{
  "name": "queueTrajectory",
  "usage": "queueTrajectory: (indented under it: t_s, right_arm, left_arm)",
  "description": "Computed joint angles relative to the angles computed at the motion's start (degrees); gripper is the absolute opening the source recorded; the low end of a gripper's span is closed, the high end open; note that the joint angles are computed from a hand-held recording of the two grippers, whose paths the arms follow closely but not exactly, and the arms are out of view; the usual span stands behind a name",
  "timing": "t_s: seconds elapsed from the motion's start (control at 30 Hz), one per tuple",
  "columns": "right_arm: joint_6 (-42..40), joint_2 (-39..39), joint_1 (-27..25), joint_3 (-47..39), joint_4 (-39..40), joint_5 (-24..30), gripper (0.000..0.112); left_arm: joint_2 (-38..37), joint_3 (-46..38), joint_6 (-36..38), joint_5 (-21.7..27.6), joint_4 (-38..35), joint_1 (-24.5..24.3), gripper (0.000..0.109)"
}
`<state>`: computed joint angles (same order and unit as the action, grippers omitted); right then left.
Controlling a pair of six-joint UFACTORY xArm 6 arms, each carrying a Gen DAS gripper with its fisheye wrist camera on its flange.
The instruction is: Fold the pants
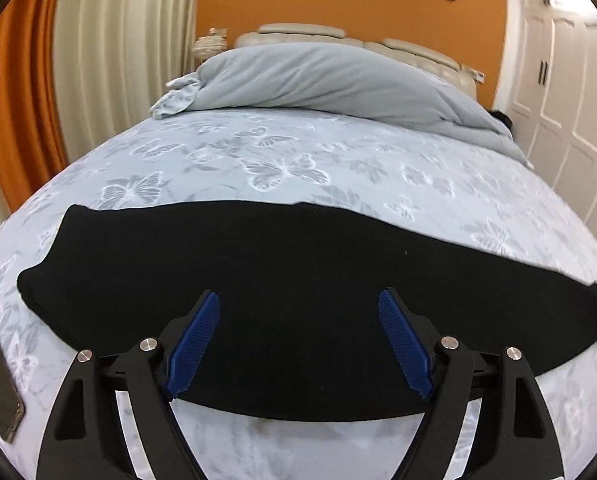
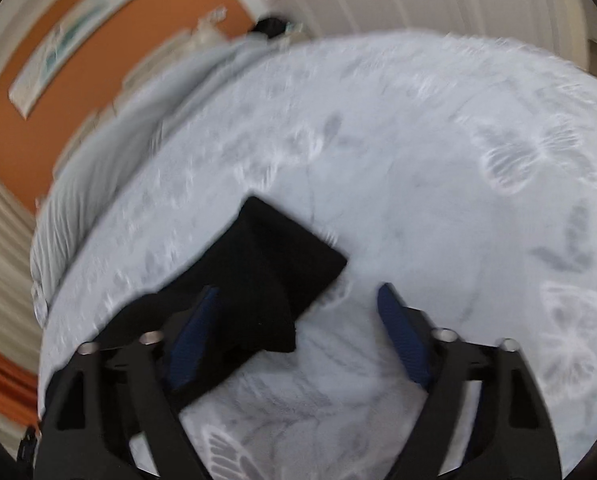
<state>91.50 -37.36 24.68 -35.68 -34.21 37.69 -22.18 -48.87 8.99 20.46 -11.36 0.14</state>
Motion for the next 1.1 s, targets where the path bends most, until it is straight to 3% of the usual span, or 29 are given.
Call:
queueTrajectory:
  t_s: [0.03, 0.1, 0.13, 0.2, 0.27, 0.33, 0.43, 0.5, 0.57, 0.6, 0.63, 0.73, 0.8, 0.83, 0.9, 0.97, 1.0, 1.03, 1.1]
  right_arm:
    - [-2.5, 1.9, 0.5, -1.4, 1.5, -0.1, 0.025]
    - [-5.1, 4.9, 4.1, -7.0, -2.8, 7.0, 0.013]
    - [-2.9, 4.8, 6.6, -10.0, -8.5, 11.7, 0.007]
    - [2.2, 4.5, 11.1, -13.9, -20.2, 20.4, 0.006]
    - [2.1, 4.4, 11.8, -15.5, -24.5, 26.8, 0.006]
    - [0.0, 4.9, 6.5, -13.4, -19.1, 24.7, 0.009]
    - [0.7, 0.8, -0.4, -5.3, -6.3, 9.1, 0.01]
    - [-1.7, 1.4, -1.1, -4.7, -6.3, 4.7, 0.02]
    - [-3.3, 4.6, -0.2, -7.7, -7.9, 6.3, 0.072]
    - [-4.9, 6.1, -0.5, -8.7, -8.3, 5.4, 0.076]
    - [-8.8, 9.0, -1.2, -10.4, -6.3, 3.6, 0.075]
    - [-23.3, 16.2, -3.4, -14.2, 3.8, 3.0, 0.05]
    - [-27.0, 18.4, -2.7, -17.3, 2.4, 6.1, 0.033]
    - [-27.6, 19.1, -2.4, -18.9, 1.3, 7.6, 0.008]
    - [-26.2, 17.8, -1.5, -22.4, -6.3, 10.1, 0.008]
    - [-27.0, 17.3, -2.3, -23.3, -9.0, 9.2, 0.01]
    - [-27.8, 17.8, -2.8, -23.2, -8.1, 9.6, 0.011]
    - [-30.4, 20.1, -3.7, -23.9, -5.3, 12.4, 0.018]
    - [-30.5, 23.0, -3.7, -24.9, -3.2, 19.6, 0.018]
  left_arm:
    - [0.6, -0.1, -0.1, -0.1, 0.6, -0.1, 0.079]
    - [1.7, -0.4, -0.8, 0.4, 1.0, 0.0, 0.079]
    - [1.8, -0.6, -0.1, 1.0, -0.1, 0.3, 0.079]
    - [2.5, -1.0, 0.5, 1.9, -1.9, 0.7, 0.079]
    - [2.3, -0.4, -0.1, 0.8, -2.4, 0.4, 0.079]
    - [2.3, -0.1, -1.0, -0.2, -0.6, -0.1, 0.079]
    - [2.0, 0.2, -1.6, -0.6, 1.1, -0.5, 0.079]
    - [1.8, 0.3, -0.5, -0.5, 0.0, -0.5, 0.079]
    - [2.1, -0.1, -0.1, -0.2, -0.7, -0.6, 0.079]
    - [2.0, 0.0, 0.6, -0.1, -1.3, -0.7, 0.079]
    - [2.0, 0.1, 0.6, -0.2, -1.3, -0.6, 0.079]
    - [2.2, 0.2, -1.3, -0.5, 0.9, -0.5, 0.079]
    - [2.6, -0.3, -1.2, -0.2, 0.3, -0.4, 0.079]
    - [2.8, -0.5, -1.6, -0.2, 0.5, -0.3, 0.079]
    - [3.2, -0.9, -1.5, -0.2, 0.3, 0.0, 0.079]
    - [3.3, -0.9, -1.6, -0.5, 0.1, 0.1, 0.079]
    - [3.4, -1.1, -1.4, -0.4, -0.4, -0.1, 0.079]
    - [3.5, -1.1, -1.2, -0.3, -0.6, -0.2, 0.079]
    - [3.9, -1.4, -1.2, 0.1, -0.2, -0.6, 0.079]
